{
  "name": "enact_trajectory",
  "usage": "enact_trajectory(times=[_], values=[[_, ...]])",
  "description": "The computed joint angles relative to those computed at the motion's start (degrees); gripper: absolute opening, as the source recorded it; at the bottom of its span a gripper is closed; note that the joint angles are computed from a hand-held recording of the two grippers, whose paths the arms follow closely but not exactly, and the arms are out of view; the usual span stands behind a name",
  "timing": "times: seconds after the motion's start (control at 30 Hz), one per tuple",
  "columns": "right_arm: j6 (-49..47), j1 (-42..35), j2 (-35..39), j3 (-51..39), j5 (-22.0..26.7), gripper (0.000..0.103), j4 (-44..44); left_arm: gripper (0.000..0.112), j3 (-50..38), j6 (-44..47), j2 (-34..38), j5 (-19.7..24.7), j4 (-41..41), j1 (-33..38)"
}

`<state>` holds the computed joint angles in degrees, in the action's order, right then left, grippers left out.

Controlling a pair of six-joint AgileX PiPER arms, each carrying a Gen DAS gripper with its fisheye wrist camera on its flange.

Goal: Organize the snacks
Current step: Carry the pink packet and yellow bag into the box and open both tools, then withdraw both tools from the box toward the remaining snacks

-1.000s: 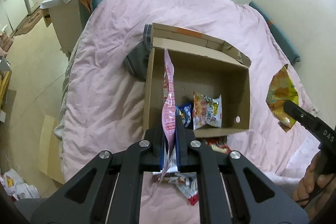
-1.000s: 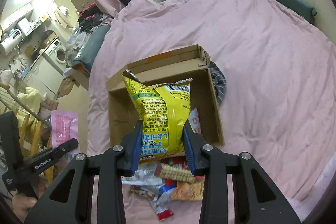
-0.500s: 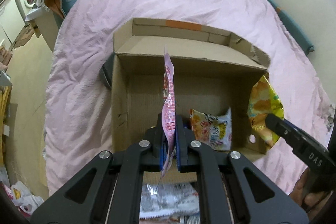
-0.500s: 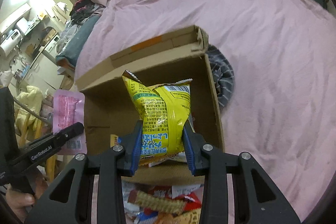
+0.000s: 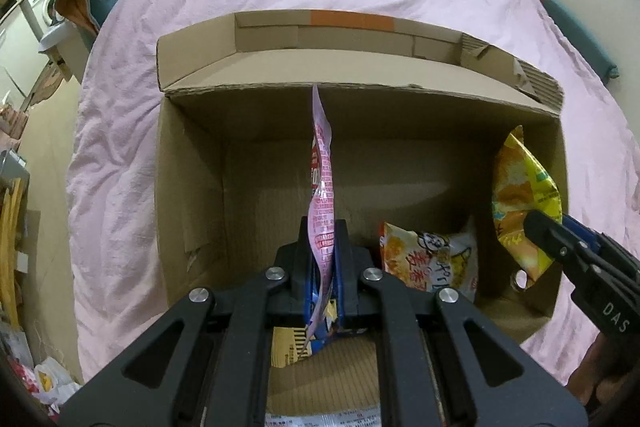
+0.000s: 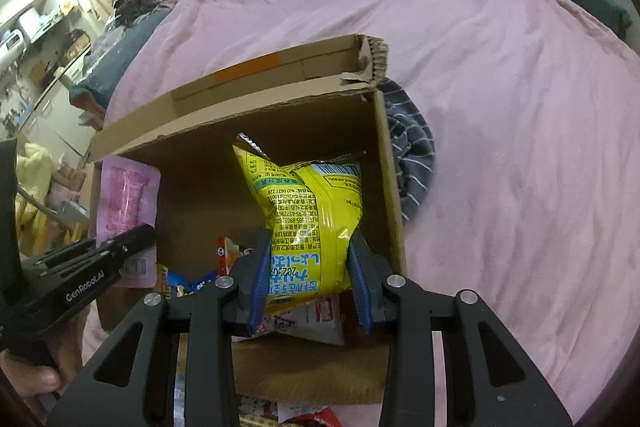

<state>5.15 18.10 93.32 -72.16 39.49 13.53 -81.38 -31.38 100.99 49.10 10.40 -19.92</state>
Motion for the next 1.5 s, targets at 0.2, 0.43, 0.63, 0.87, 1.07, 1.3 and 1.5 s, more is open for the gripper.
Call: enact_trajectory(times=[0.2, 0.43, 0.63, 0.87, 1.07, 1.3, 1.5], values=[[-3.13, -1.09, 0.81, -0.23, 0.18, 0.038, 4.24, 0.007, -1.35, 0.93, 1.28, -0.11, -0.53, 0.75], [-4.67, -1.23, 0.57, -0.10, -0.36, 0.040, 6.28, 0.007, -2.03, 1.14, 1.89, -0.13, 0.04, 0.78], [-6.22, -1.98, 0.91, -1.29, 0.49, 0.040, 8.60, 0.007, -2.09, 1.89, 1.40, -0.32, -1.25, 1.29], [-11.77, -4.12, -0.85, 0.14, -0.15, 0.067, 14.99, 0.054, 0.42, -1.36, -1.72, -2.35, 2.20, 0.18], [-16.58, -5.48, -3.56, 2.15, -2.83, 0.099, 21.55, 0.086, 5.81, -10.12, -7.75, -6.10, 10.97, -1.70], [-11.53, -2.61, -4.12, 1.34, -3.82, 0.100, 13.72, 0.086, 7.62, -15.03, -9.49, -4.64, 15.61, -2.58], [-6.82, -1.11, -7.99, 4.47, -5.55, 0.100, 8.98, 0.086, 13.06, -21.31, -13.71, -7.20, 18.42, -1.83]])
